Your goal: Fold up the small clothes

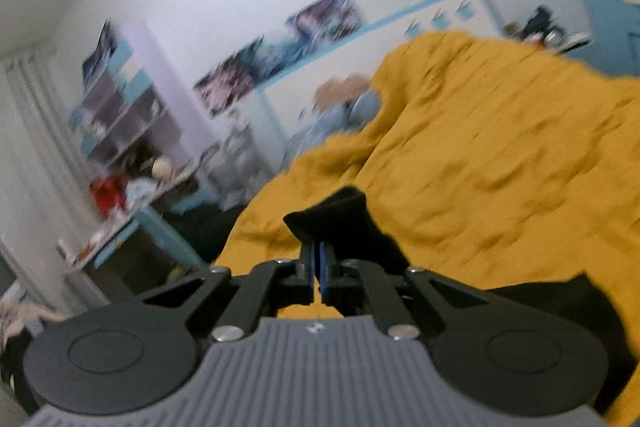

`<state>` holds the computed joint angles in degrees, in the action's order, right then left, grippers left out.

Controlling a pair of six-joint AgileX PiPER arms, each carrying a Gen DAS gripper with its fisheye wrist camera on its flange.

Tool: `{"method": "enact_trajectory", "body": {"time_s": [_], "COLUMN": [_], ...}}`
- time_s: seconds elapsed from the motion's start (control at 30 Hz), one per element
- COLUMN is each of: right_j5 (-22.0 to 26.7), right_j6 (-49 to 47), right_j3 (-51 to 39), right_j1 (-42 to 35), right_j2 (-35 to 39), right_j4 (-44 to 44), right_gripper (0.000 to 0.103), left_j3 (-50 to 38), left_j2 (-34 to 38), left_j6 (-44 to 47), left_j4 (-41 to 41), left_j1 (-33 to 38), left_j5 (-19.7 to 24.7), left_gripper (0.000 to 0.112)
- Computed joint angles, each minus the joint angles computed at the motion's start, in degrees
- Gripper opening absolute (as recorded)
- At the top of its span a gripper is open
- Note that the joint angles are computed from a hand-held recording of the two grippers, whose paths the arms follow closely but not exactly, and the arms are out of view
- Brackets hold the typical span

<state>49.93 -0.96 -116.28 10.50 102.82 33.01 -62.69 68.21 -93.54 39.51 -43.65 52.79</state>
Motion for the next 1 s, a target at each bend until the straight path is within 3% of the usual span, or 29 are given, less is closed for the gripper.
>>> {"method": "enact_trajectory", "body": {"time_s": [0.23,0.33,0.43,0.57,0.77,0.83,1.0], "right_j5": [-13.6,-15.7,-11.4,-9.7,-5.9,-5.1,-5.5], "right_j6": [11.1,6.3,0.6,-8.6,-14.3,-13.5,-21.2], "right_j3": [18.1,23.0,22.2,23.6,22.3,21.6,31.2], "right_j1": [19.3,21.7,21.3,18.9,13.0,11.4,3.9], "right_j2": [1.9,4.3,7.4,7.8,6.0,5.2,-3.1], "right_j4": [-11.8,-7.3,-1.3,8.7,12.4,9.2,6.0], "right_gripper": [0.000,0.000,0.003,0.036,0.037,0.038,0.037], "left_j3": [7.5,10.8,13.6,16.9,16.3,14.6,11.2], "left_j2": [-4.6,-5.8,-6.4,-6.6,-1.6,1.8,9.4], "left_j6": [4.1,7.0,10.5,13.9,16.0,13.3,11.0], "left_j4": [-4.4,-7.5,-11.5,-15.5,-18.0,-14.2,-9.3], "left_j1": [8.5,12.6,16.2,19.8,20.5,19.0,17.8], "left_j5": [-9.5,-13.4,-17.6,-24.3,-29.7,-29.2,-28.8], "left_gripper": [0.026,0.026,0.029,0.039,0.046,0.046,0.046]}}
